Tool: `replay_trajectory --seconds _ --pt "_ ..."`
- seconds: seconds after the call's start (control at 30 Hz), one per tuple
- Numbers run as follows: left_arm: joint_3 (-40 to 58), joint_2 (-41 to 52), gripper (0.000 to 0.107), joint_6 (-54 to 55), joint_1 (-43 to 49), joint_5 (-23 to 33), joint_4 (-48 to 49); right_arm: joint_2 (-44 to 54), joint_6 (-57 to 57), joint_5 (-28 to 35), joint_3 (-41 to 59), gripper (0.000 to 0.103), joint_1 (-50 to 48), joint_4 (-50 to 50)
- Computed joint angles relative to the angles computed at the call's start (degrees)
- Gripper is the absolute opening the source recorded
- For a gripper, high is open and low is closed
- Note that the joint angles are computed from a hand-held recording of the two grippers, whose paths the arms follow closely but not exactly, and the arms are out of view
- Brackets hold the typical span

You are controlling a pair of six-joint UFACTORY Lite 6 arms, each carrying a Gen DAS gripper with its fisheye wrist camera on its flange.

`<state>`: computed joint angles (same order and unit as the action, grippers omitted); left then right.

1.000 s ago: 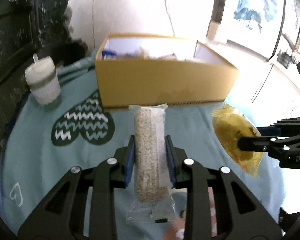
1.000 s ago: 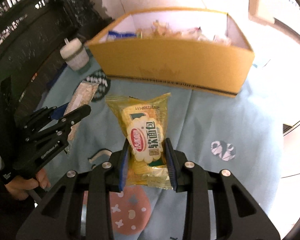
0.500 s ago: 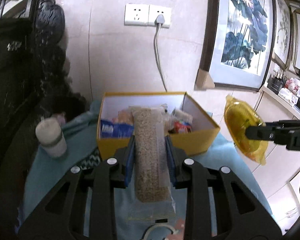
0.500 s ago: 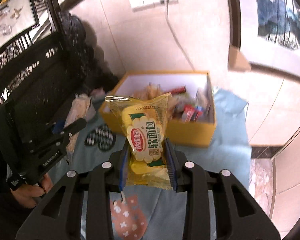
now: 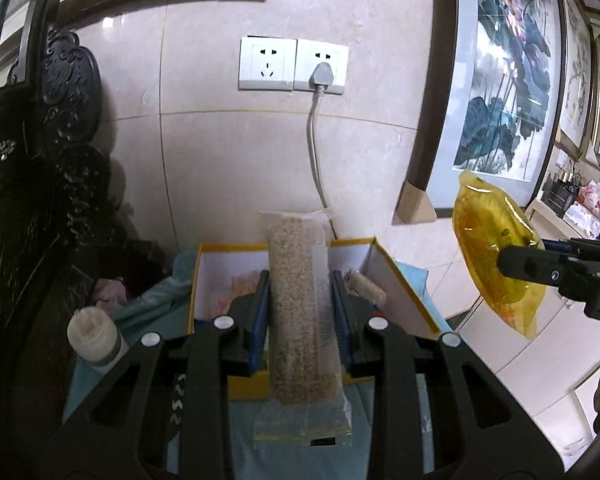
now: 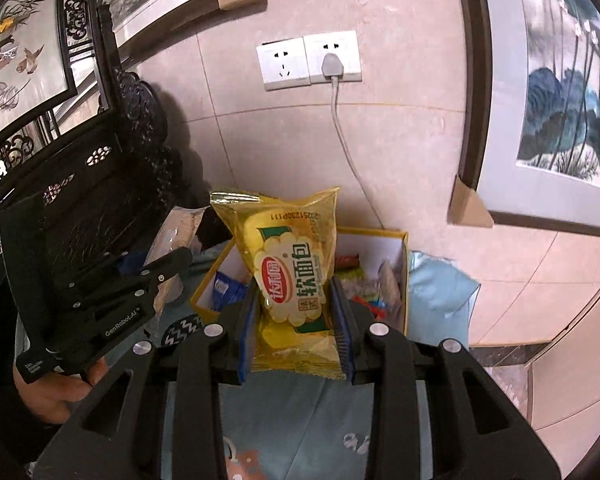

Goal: Organize snacks
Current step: 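Carry both packets into the yellow box and open both tools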

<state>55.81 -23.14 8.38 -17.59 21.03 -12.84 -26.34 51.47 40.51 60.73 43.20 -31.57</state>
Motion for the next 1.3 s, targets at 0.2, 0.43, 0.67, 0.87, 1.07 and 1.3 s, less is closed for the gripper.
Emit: replay_trajectory --seconds 0.2,0.43,0.67,0.87,1.07,1.3 --pt "3.02 5.04 0.029 -0.14 0.65 -1.0 0.55 4.51 -4.48 -2.67 3.14 0.033 -3.98 3.04" --pt "6.22 11.3 0.029 1.57 2.13 -2.62 -0.42 9.23 -7.42 -5.32 5.34 0.033 -7.1 5.46" --pt "11.92 17.57 0.029 1.47 2.52 -3.41 0.51 12.87 -12.0 -8.06 7.29 0.033 -10.64 8.87" --pt "16.92 22.7 0.029 -0.33 2.09 -3.66 3.21 16.45 -16.69 -9.23 10.84 0.033 -13.75 12.37" --pt "26.91 31.85 0.055 -8.32 1.56 -1.66 10.91 22.94 -24.13 -10.31 16.75 0.035 -18.25 20.36" --pt "27.73 38.43 0.101 -11.85 5.32 4.0 8.65 29.5 -23.25 -8.95 14.95 0.058 -21.88 21.06"
